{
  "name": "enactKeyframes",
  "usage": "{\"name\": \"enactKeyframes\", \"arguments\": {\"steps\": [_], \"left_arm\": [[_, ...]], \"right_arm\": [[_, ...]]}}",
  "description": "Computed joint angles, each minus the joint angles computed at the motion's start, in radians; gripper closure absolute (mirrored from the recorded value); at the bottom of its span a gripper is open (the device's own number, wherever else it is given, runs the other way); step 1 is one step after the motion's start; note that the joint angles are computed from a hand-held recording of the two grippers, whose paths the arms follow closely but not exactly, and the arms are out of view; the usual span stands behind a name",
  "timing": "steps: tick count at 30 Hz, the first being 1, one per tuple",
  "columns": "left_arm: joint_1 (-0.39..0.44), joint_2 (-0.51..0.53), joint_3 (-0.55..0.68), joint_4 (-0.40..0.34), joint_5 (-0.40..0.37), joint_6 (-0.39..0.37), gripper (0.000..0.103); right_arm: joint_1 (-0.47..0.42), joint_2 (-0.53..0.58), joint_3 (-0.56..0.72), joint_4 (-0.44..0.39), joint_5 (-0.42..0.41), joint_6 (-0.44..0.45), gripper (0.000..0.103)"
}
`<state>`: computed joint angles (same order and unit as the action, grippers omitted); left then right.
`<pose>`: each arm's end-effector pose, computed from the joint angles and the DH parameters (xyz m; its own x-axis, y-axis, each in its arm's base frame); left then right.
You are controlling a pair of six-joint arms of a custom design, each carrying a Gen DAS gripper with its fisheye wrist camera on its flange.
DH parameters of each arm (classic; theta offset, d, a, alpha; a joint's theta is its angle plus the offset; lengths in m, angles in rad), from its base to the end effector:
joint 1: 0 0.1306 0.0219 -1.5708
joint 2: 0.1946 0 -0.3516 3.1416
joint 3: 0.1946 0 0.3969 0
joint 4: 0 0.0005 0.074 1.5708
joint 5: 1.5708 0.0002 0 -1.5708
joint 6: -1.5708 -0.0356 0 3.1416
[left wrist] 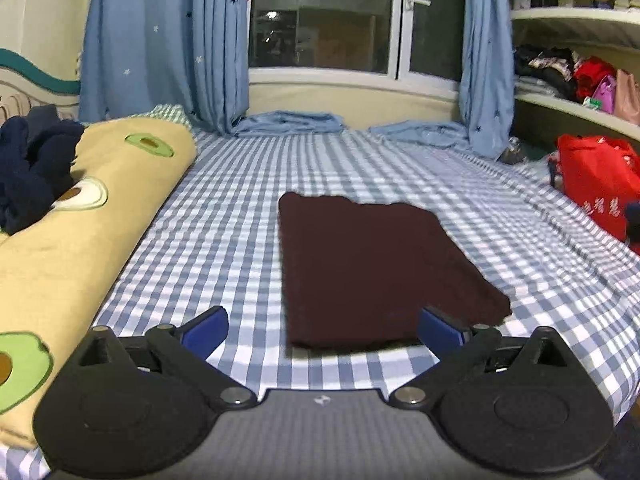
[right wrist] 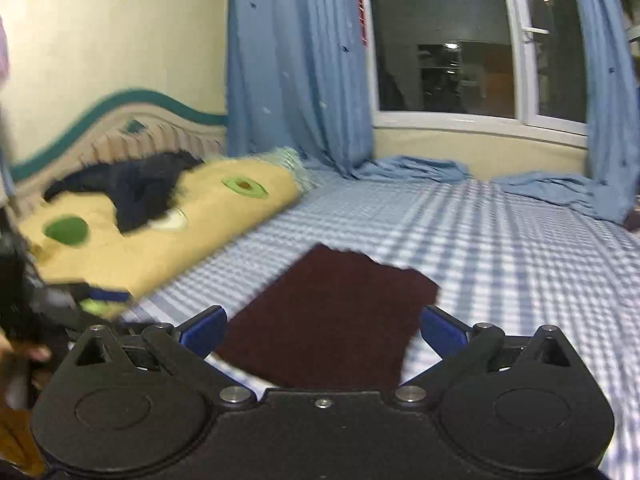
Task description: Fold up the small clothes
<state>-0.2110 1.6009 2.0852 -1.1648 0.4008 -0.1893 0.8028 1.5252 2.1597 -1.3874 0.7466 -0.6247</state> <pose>0.5195 -0.1260 0.5908 -0.5122 0.2869 -0.8096 0.5964 0.7971 -0.0948 0.3419 0.3185 0.6450 -0.4927 0.1078 -0.8635 0.1288 0.9904 0.0501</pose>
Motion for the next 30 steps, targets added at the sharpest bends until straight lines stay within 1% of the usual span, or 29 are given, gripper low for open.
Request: {"name": "enactKeyframes", "arguments": {"steps": [2,3,5,6,8,9,12,14,15,17,21,25,30], "left_arm": [[-0.008,-0.014,-0.019,-0.003,-0.025,-0.011,0.001],[-0.011,-0.017,-0.023,-0.006,-0.035,-0.017,0.001],[-0.018,-0.027,-0.041,-0.011,-0.059,-0.026,0.001],[-0.019,-0.029,-0.046,-0.013,-0.065,-0.029,0.001],[-0.022,-0.038,-0.064,-0.01,-0.084,-0.026,0.001],[-0.023,-0.044,-0.074,-0.005,-0.092,-0.025,0.001],[-0.026,-0.061,-0.102,0.012,-0.111,-0.014,0.001],[-0.026,-0.066,-0.111,0.02,-0.122,-0.003,0.001],[-0.027,-0.071,-0.121,0.029,-0.129,0.0,0.001],[-0.029,-0.073,-0.122,0.03,-0.132,-0.009,0.001],[-0.03,-0.067,-0.114,0.018,-0.132,-0.004,0.001],[-0.029,-0.062,-0.108,0.005,-0.122,0.003,0.001],[-0.031,-0.064,-0.112,0.001,-0.121,0.001,0.001]], "right_arm": [[0.031,0.033,0.015,-0.085,0.042,-0.083,0.001],[0.044,0.041,0.007,-0.11,0.056,-0.13,0.001],[0.056,0.035,-0.049,-0.102,0.071,-0.219,0.001],[0.056,0.028,-0.078,-0.094,0.064,-0.258,0.001],[0.052,0.031,-0.107,-0.105,0.054,-0.337,0.001],[0.05,0.035,-0.111,-0.114,0.051,-0.361,0.001],[0.045,0.071,-0.089,-0.155,0.085,-0.346,0.001],[0.044,0.081,-0.085,-0.163,0.105,-0.317,0.001],[0.042,0.083,-0.083,-0.163,0.102,-0.31,0.001],[0.036,0.08,-0.087,-0.159,0.087,-0.324,0.001],[0.032,0.052,-0.123,-0.11,0.082,-0.355,0.001],[0.03,0.056,-0.117,-0.128,0.067,-0.392,0.001],[0.031,0.064,-0.104,-0.147,0.069,-0.405,0.001]]}}
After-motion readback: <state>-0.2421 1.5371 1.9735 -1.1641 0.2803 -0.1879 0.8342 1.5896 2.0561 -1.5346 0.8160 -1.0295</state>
